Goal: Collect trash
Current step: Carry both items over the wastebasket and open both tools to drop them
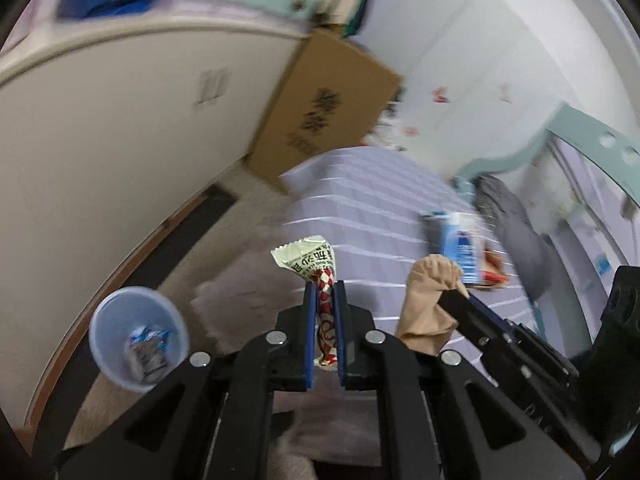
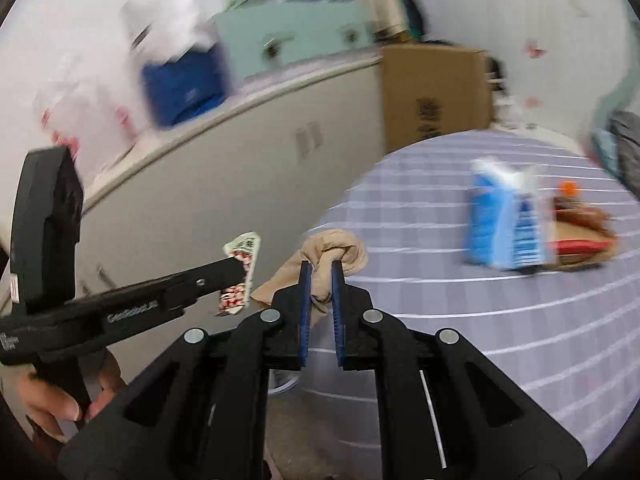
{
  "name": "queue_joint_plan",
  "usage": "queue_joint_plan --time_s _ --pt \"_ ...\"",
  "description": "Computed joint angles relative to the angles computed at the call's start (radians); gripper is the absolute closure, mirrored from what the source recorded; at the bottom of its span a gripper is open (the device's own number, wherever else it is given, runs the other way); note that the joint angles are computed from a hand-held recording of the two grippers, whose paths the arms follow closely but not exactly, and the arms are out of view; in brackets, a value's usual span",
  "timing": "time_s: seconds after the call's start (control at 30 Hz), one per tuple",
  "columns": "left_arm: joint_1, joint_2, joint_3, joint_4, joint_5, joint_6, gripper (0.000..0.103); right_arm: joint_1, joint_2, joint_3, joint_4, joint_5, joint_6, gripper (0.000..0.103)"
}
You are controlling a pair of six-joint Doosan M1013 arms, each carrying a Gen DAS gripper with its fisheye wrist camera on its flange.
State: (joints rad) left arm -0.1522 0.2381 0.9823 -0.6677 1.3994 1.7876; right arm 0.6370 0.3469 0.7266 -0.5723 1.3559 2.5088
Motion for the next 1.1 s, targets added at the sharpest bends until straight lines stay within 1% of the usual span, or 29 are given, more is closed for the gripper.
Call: queue_joint_plan --time_s 0.03,0.13,0.2,0.27,0.33,0.43,0.47,0.53,0.57,0.6,0.67,0.73,0.8,0.87,1.03,1.1 --pt "0.012 0.005 0.001 0.021 -0.003 -0.012 0.095 -0.005 0.021 -0.019 0.032 -0.016 -0.017 0.093" --pt "0.052 0.032 -0.001 0.071 0.012 -0.049 0.095 -0.016 0.112 -0.119 0.121 -0.01 -0.1 0.093" --pt "0.068 0.058 -0.007 0.135 0.022 -0.065 0.095 -0.025 0.193 -0.222 0.181 0.036 -0.172 0.093" --pt "0.086 0.082 -0.009 0.151 0.036 -0.08 0.095 -0.033 0.245 -0.287 0.219 0.067 -0.21 0.093" --pt "0.096 0.11 -0.017 0.172 0.057 -0.1 0.095 -0.041 0.3 -0.359 0.244 0.118 -0.245 0.093" --pt "0.1 0.146 -0.02 0.205 0.07 -0.119 0.095 -0.06 0.364 -0.423 0.299 0.167 -0.266 0.093" --pt "0.099 0.158 -0.023 0.222 0.073 -0.126 0.094 -0.063 0.361 -0.401 0.312 0.158 -0.257 0.093" --pt "0.097 0.181 -0.031 0.242 0.085 -0.135 0.093 -0.071 0.376 -0.398 0.335 0.162 -0.248 0.093" --pt "0.098 0.193 -0.035 0.241 0.093 -0.146 0.088 -0.073 0.384 -0.403 0.336 0.168 -0.248 0.093" --pt "0.101 0.205 -0.042 0.233 0.105 -0.158 0.082 -0.075 0.388 -0.399 0.343 0.17 -0.248 0.093" --pt "0.103 0.22 -0.046 0.228 0.124 -0.165 0.06 -0.079 0.379 -0.363 0.364 0.157 -0.24 0.093" --pt "0.101 0.225 -0.046 0.251 0.124 -0.176 0.055 -0.083 0.389 -0.364 0.375 0.165 -0.239 0.093" --pt "0.107 0.227 -0.037 0.243 0.119 -0.185 0.052 -0.089 0.395 -0.363 0.398 0.166 -0.236 0.093" --pt "0.111 0.219 -0.02 0.251 0.114 -0.191 0.049 -0.092 0.413 -0.39 0.404 0.183 -0.243 0.093" --pt "0.121 0.212 -0.003 0.275 0.1 -0.197 0.049 -0.093 0.445 -0.434 0.425 0.196 -0.246 0.093" --pt "0.123 0.211 -0.002 0.283 0.092 -0.2 0.048 -0.094 0.438 -0.418 0.429 0.181 -0.244 0.093"
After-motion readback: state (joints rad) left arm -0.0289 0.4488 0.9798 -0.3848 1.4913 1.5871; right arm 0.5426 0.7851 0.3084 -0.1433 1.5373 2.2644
